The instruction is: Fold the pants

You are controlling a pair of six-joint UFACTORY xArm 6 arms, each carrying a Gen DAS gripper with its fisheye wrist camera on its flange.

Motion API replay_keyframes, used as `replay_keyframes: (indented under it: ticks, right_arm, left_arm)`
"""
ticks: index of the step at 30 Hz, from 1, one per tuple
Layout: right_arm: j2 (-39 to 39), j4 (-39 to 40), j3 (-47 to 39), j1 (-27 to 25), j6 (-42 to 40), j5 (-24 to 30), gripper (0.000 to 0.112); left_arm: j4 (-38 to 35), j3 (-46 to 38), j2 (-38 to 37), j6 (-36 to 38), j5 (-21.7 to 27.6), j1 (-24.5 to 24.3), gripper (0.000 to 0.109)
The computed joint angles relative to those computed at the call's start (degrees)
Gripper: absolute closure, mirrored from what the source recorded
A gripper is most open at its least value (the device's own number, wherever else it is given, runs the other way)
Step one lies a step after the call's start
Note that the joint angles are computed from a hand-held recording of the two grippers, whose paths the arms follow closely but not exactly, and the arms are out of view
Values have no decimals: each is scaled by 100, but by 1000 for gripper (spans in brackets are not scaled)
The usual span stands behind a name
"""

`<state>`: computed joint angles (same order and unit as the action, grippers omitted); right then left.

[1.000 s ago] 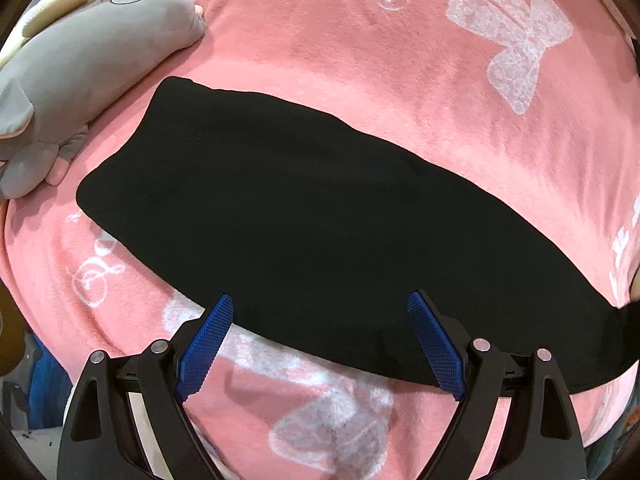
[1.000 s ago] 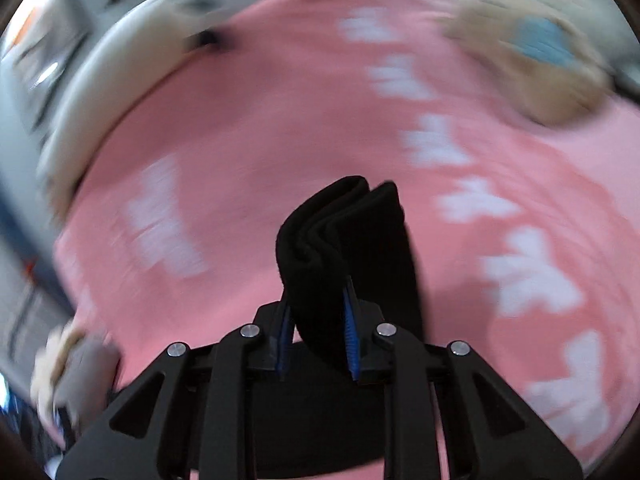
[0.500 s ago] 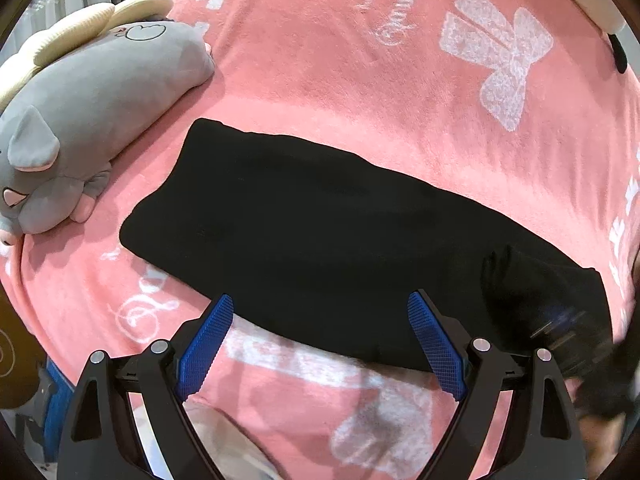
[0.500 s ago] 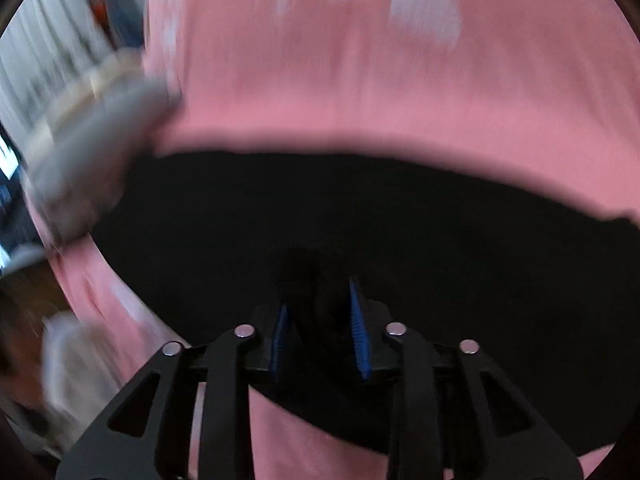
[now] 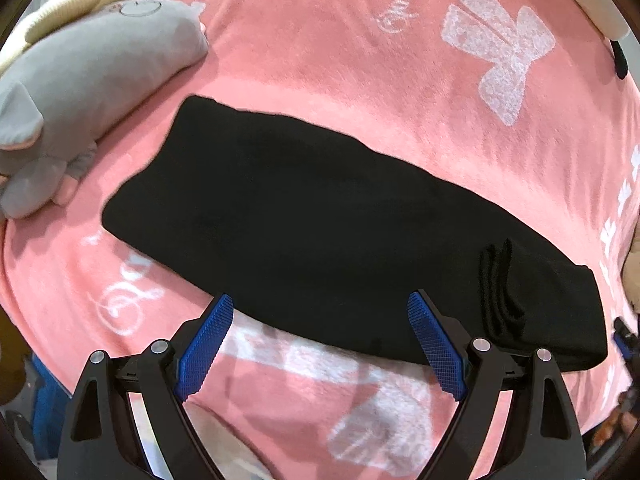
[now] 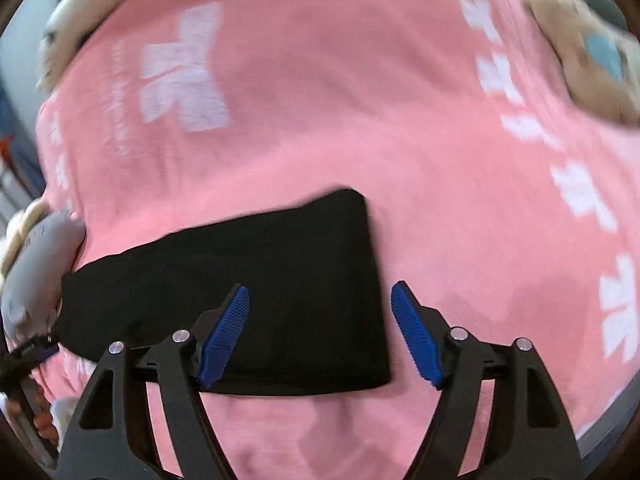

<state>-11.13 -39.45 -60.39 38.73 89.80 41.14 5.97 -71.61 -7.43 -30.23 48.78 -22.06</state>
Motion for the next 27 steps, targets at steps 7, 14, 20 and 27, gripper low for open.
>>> replay_keyframes:
  ticks: [7, 14, 20, 27]
  right_arm:
    - [241, 380, 393, -210, 87, -870, 70]
    - [869, -336, -946, 439, -425, 612, 85]
    - [772, -357, -950, 579, -117, 1226, 33]
    - [466, -1095, -1148, 1157, 175, 2112, 25]
  left_arm:
    - [-173, -74, 65, -57, 141, -49, 22]
    - [-200, -51, 82, -233, 24, 96, 22]
    - [-1138, 103, 25, -238, -237, 718, 22]
    - [-2197, 411, 171, -733, -1073, 1733, 22]
